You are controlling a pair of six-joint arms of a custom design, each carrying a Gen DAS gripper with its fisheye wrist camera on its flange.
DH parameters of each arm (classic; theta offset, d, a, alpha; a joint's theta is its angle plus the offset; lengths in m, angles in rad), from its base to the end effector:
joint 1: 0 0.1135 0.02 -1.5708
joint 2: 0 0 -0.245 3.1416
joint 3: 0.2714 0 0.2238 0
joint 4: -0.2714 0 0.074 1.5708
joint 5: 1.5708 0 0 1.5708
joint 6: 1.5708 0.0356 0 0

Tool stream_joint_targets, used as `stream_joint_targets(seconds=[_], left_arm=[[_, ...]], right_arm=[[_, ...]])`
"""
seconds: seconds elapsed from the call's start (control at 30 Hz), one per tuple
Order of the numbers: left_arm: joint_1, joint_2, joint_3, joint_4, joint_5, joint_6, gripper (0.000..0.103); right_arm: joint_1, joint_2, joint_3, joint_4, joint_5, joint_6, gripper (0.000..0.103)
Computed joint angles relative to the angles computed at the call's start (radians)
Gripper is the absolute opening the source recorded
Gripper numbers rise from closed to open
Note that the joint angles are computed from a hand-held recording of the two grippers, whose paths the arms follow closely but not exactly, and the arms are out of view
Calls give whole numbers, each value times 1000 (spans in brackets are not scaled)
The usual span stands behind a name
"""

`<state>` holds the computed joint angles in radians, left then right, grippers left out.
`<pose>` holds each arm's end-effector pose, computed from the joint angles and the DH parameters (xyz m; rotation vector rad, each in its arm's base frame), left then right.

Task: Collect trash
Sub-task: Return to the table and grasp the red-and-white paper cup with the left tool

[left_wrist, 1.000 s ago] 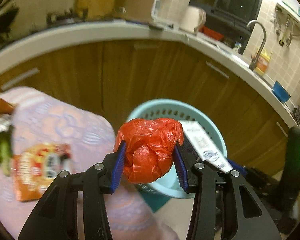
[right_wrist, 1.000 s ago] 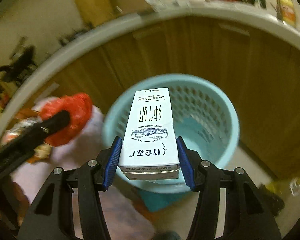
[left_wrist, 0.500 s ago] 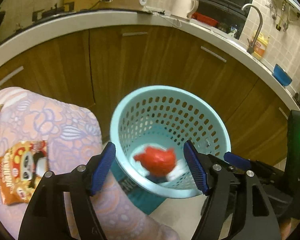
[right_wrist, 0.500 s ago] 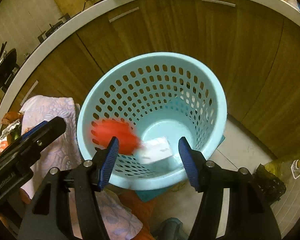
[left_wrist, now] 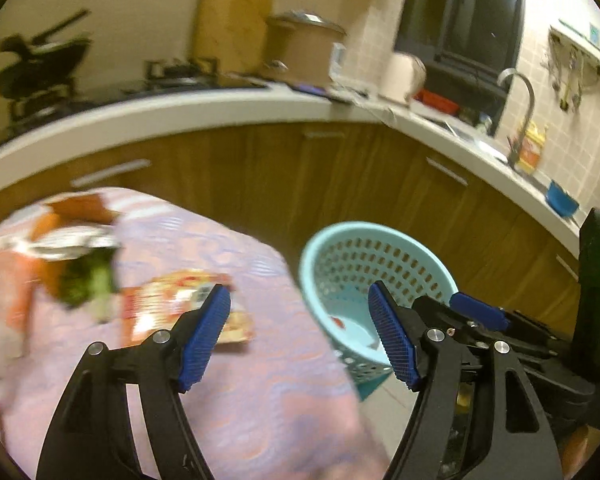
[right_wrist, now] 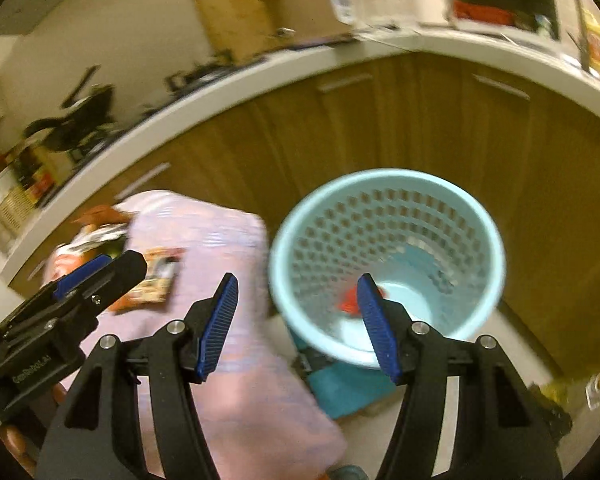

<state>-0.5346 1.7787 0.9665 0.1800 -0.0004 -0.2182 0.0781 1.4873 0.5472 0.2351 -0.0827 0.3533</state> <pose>0.3019 -0.1787 0.1732 0.3519 2.2069 -0.4161 0.2575 0.0231 0.1480 0.2711 2.2773 0.3195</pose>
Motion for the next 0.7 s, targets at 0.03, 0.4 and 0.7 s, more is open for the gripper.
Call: stream_joint_targets(seconds=[0.03,0.4,0.7], left_arm=[[17,-45,-43,10,-2,-1,71],[366,-522,-413,-42,-9,72,77],[785,-500,-496,-26,196,288,85]], right_arm=[[49,-7,4,3,22,9,58],[404,110,102,93,190,56,58],[516,303,211,135,219,84,58]])
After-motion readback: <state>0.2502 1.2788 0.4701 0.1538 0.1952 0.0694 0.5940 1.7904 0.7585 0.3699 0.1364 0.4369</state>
